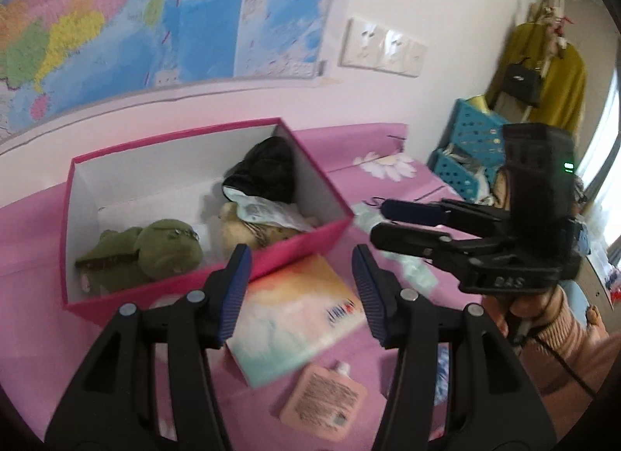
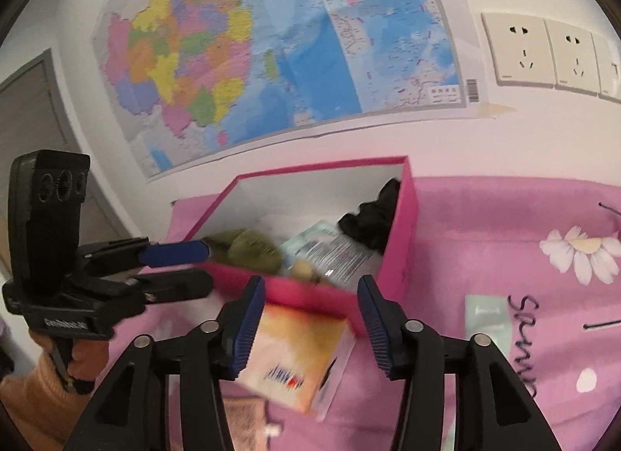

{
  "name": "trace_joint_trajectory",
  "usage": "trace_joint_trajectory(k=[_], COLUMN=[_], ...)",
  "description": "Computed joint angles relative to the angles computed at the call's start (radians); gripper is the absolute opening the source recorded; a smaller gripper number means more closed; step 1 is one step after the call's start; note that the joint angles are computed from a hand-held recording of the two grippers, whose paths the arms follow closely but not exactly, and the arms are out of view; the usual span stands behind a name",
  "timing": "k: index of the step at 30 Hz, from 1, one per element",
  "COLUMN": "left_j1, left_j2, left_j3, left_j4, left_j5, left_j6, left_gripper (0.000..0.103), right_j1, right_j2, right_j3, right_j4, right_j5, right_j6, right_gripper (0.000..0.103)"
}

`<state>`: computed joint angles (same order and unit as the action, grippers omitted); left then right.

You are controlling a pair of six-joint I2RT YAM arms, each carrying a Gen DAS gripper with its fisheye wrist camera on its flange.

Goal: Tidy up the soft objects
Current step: 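Reach down and grasp the blue gingham scrunchie with the right gripper, then carry the gingham scrunchie into the pink shoebox and release it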

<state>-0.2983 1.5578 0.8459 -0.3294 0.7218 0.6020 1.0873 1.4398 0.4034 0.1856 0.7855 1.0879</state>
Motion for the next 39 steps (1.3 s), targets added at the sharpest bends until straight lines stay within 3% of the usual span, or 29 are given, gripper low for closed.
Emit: trace_joint_trajectory(k=[7, 11, 15, 18, 22, 29, 32, 34, 36, 39], left_j1=[0.126, 0.139, 0.112, 0.069, -0.014, -0.132, -0.150, -0.159, -0.167, -0.175], left_j2=[-0.092, -0.096, -0.075, -0.039, 0.012, 0.103, 0.137, 0.151, 0.160, 0.160], left_j3=[-0.109, -0.179, -0.246, -0.286, -0.327, -0.357, -0.354, -0.353, -0.349, -0.341], left_j4=[-0.188, -0.269, -0.262, -0.218, -0.114, 0.062, 0.093, 0.109, 0.112, 0.103], left_j5=[0.113, 0.096, 0.064, 0.035, -0.007, -0.088, -0.095, -0.095, -0.090, -0.078], left_j6=[0.250, 0.381, 0.428, 0.414, 0.350, 0.224, 0.200, 0.182, 0.173, 0.163], left_gripper=[0.056, 0.056, 0.056, 0.056, 0.056, 0.056, 0.056, 0.056, 0.054, 0.039], right_j1=[0.172, 0.282, 0.367, 0.409, 0.451, 0.474, 0.482, 0.481, 0.481, 0.483], right_j2=[0.008, 0.079, 0.192, 0.272, 0.334, 0.396, 0.411, 0.414, 0.411, 0.379], right_j3=[-0.007, 0.015, 0.051, 0.085, 0.087, 0.074, 0.077, 0.078, 0.081, 0.091], right_j4=[-0.046, -0.120, -0.182, -0.234, -0.216, -0.141, -0.129, -0.122, -0.133, -0.182], right_j5=[-0.006, -0.004, -0.051, -0.093, -0.123, -0.128, -0.121, -0.123, -0.119, -0.089], right_j6=[0.106, 0.259, 0.430, 0.532, 0.624, 0.676, 0.671, 0.668, 0.665, 0.651], right_gripper=[0.053, 0.054, 0.054, 0.054, 0.054, 0.054, 0.043, 0.023, 0.016, 0.012])
